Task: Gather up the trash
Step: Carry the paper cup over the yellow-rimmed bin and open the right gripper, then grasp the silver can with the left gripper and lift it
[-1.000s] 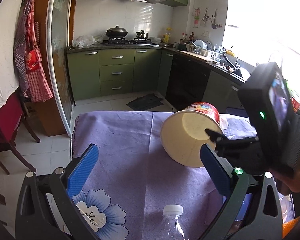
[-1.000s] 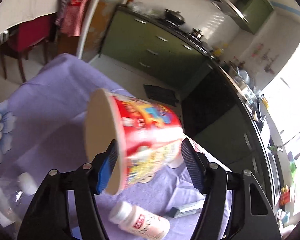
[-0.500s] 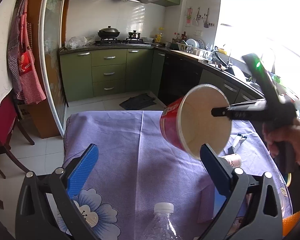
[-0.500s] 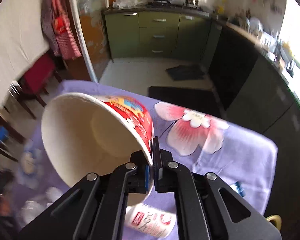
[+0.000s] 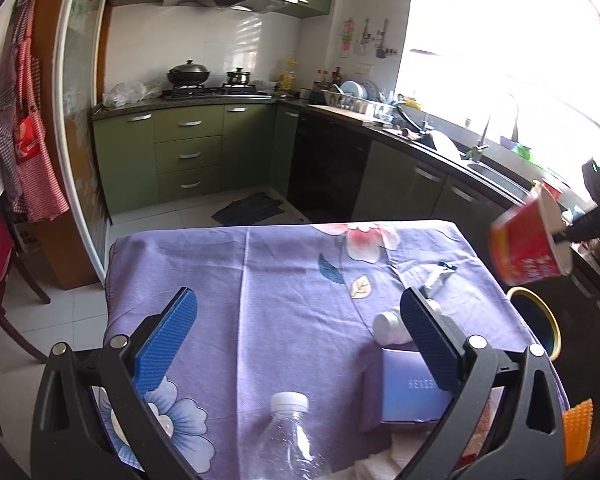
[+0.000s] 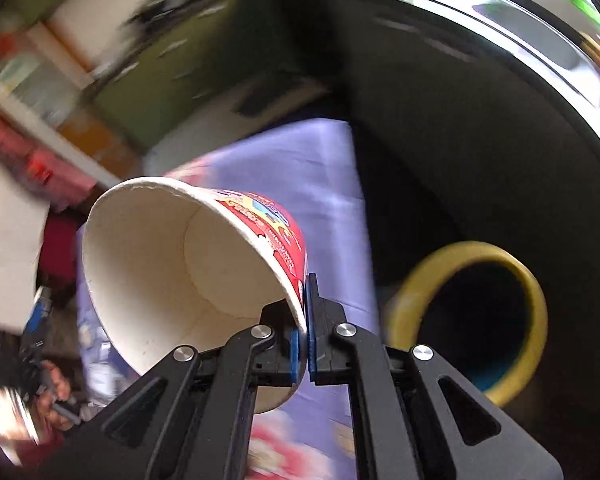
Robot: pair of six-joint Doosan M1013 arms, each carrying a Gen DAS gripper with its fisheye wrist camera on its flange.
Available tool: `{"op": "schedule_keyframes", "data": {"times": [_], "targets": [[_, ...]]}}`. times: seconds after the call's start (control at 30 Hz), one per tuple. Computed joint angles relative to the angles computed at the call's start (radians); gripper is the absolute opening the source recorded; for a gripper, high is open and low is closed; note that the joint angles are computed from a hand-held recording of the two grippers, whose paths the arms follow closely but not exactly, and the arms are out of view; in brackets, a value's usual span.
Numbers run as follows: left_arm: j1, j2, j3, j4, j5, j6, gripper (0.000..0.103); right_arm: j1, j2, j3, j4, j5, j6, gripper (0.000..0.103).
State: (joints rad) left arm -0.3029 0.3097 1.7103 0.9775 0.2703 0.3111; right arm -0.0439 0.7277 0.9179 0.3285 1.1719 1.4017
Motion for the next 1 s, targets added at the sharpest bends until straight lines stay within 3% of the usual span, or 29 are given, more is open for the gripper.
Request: {"op": "schedule_keyframes", "data": {"times": [0.17, 0.27, 0.37, 0.57, 0.67, 0.73, 0.77, 1.0], "targets": [[-0.011, -0.002, -0.003, -0.118, -0.014, 0.120, 0.097, -0.113, -0.009, 0.085, -0.065, 0.003, 0.129, 0.004], [-0.018, -0.002, -0.009, -0.209, -0.014, 0.205, 0.097, -0.155, 0.024, 0.089, -0.081, 0.036, 0.182, 0.004], [-0.031, -0.003, -0.014, -0.220, 0.001, 0.224, 0.097, -0.188, 0.078, 0.059, -0.042, 0.081, 0.197, 0.004], [-0.056, -0.011, -0.021, -0.163, 0.045, 0.191, 0.097, -0.198, 0.164, -0.013, -0.042, 0.111, 0.205, 0.005], [-0.063, -0.014, -0.022, -0.163, 0.055, 0.193, 0.097, -0.201, 0.195, -0.039, -0.052, 0.123, 0.209, 0.011], [-0.066, -0.014, -0.024, -0.177, 0.060, 0.210, 0.097, -0.195, 0.209, -0.055, -0.079, 0.130, 0.225, 0.022], [-0.067, -0.014, -0.023, -0.181, 0.061, 0.215, 0.097, -0.195, 0.212, -0.057, -0.095, 0.129, 0.230, 0.027], [-0.075, -0.023, -0.013, -0.241, 0.053, 0.297, 0.097, -0.185, 0.143, 0.029, -0.071, 0.043, 0.182, 0.032]]}}
